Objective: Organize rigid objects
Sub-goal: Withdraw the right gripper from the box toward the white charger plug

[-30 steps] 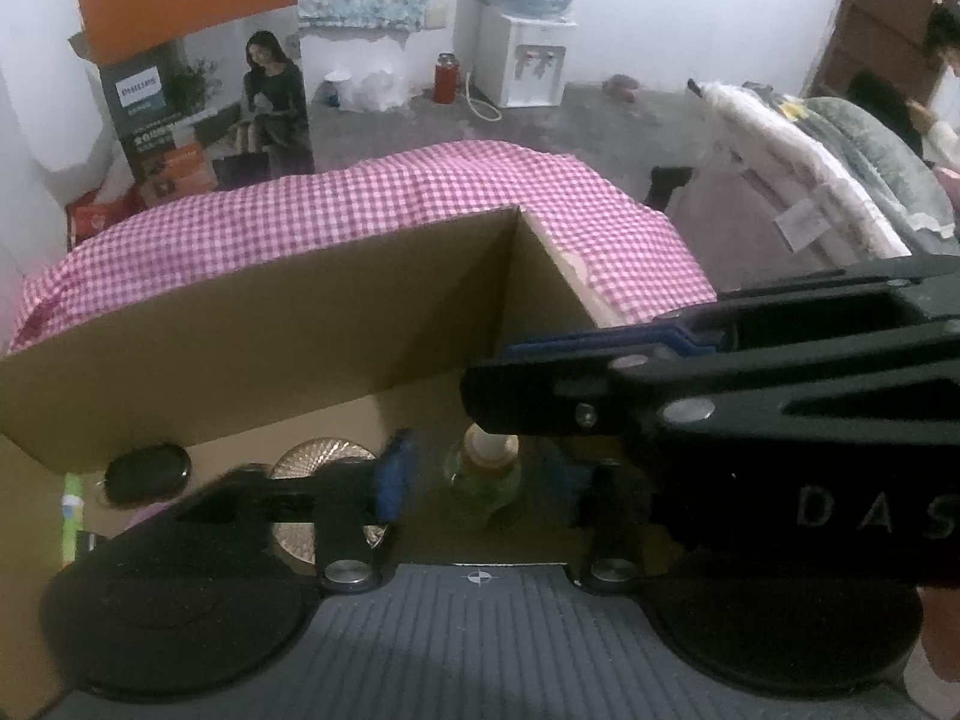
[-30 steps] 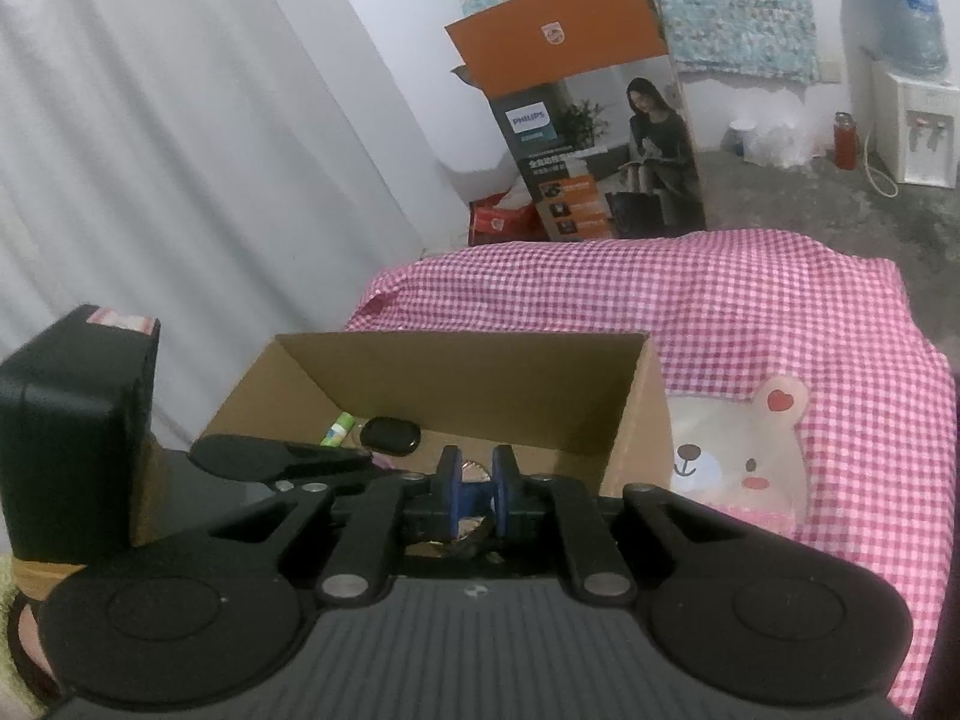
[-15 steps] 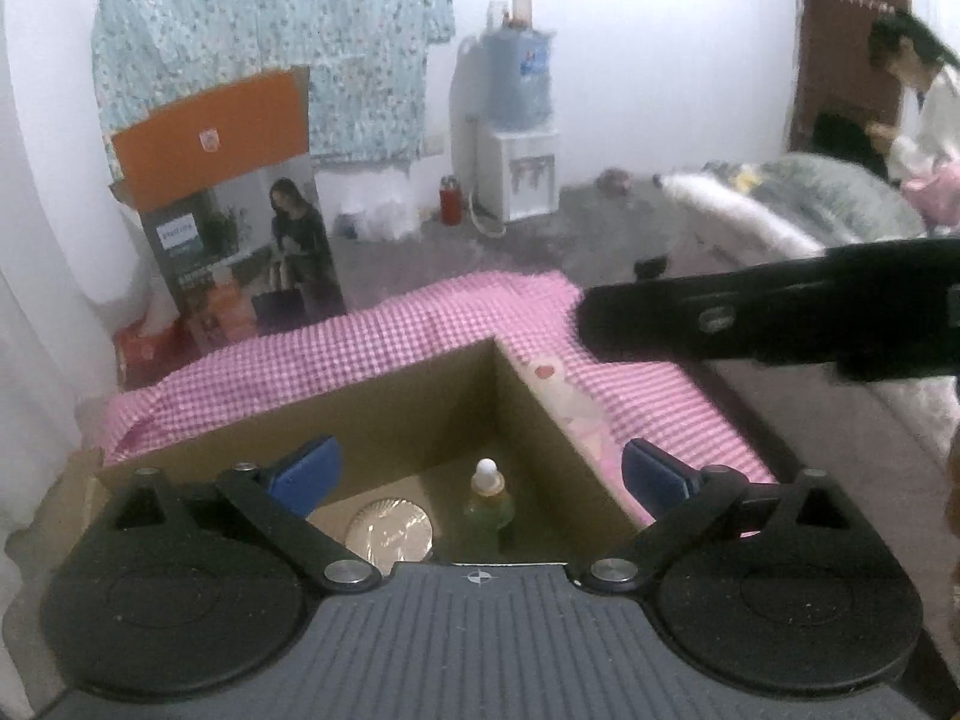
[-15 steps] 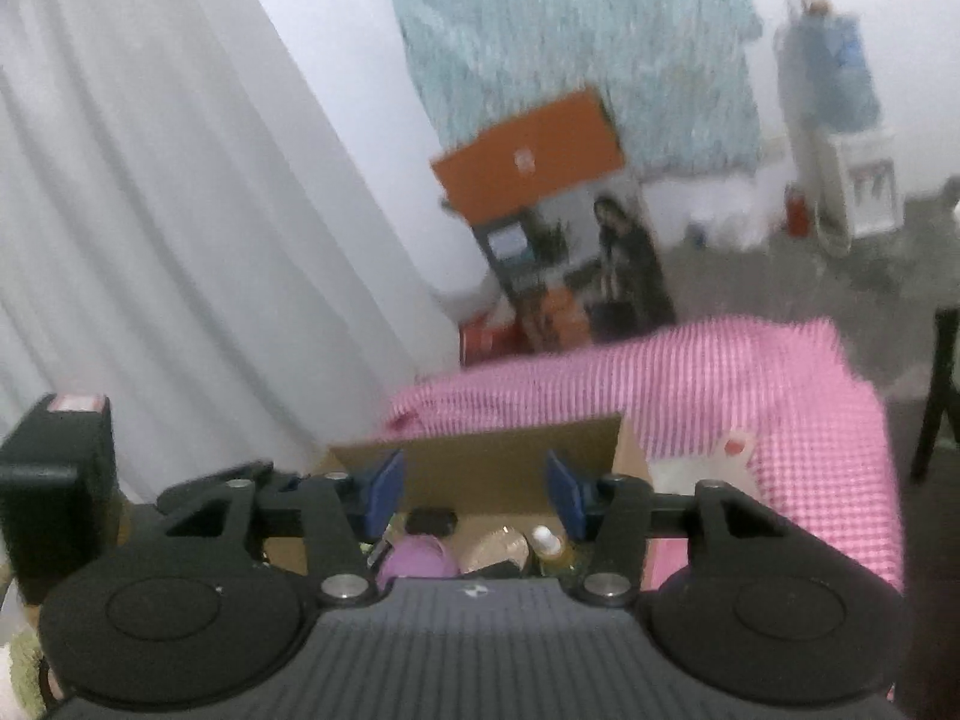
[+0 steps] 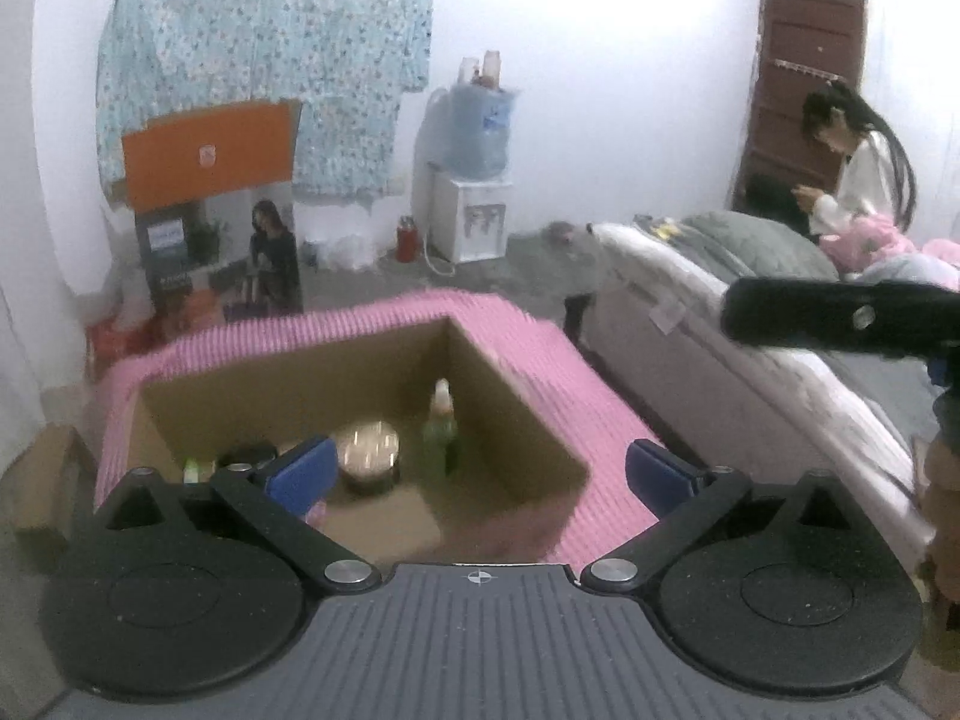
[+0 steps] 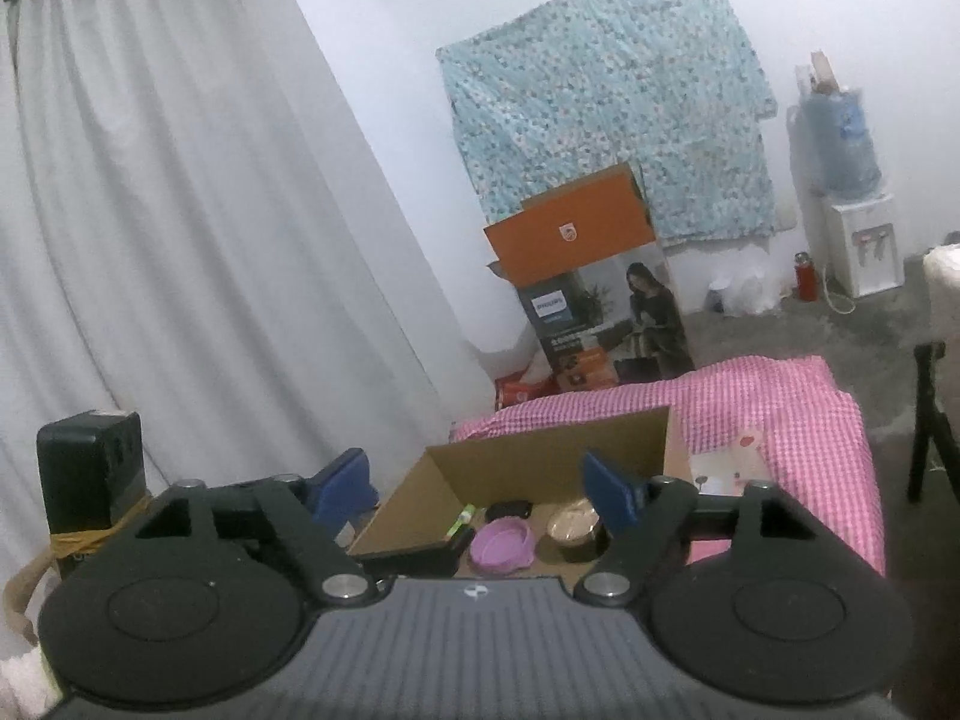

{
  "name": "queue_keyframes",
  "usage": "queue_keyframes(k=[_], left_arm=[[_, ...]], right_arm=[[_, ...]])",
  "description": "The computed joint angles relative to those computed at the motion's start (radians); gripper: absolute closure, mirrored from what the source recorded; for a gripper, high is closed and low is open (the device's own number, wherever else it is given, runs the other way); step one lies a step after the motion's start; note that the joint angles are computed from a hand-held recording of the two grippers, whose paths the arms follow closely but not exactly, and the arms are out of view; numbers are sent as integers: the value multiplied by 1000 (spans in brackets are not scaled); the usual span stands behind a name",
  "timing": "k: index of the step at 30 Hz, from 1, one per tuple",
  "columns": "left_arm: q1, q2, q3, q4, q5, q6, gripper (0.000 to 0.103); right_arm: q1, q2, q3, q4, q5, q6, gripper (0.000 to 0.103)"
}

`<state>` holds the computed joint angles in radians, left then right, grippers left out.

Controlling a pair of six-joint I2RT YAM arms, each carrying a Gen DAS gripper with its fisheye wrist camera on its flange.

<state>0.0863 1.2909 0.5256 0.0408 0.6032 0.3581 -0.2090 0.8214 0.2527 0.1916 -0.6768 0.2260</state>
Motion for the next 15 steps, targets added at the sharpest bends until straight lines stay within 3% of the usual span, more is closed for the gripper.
queue_keyframes(k=[5, 8, 13, 15], left_arm=[[139, 51, -58, -25, 81, 114, 0], [202, 90, -101, -1, 88, 192, 0], [252, 227, -141, 107, 58, 261, 3], [291, 264, -160, 145, 67, 302, 4]], right_arm=[[66, -169, -99, -76, 63, 27, 15], [143, -167, -145, -63, 138, 52, 15], [302, 84, -194, 170, 219, 122, 15], [377, 261, -176, 291, 261, 150, 17]])
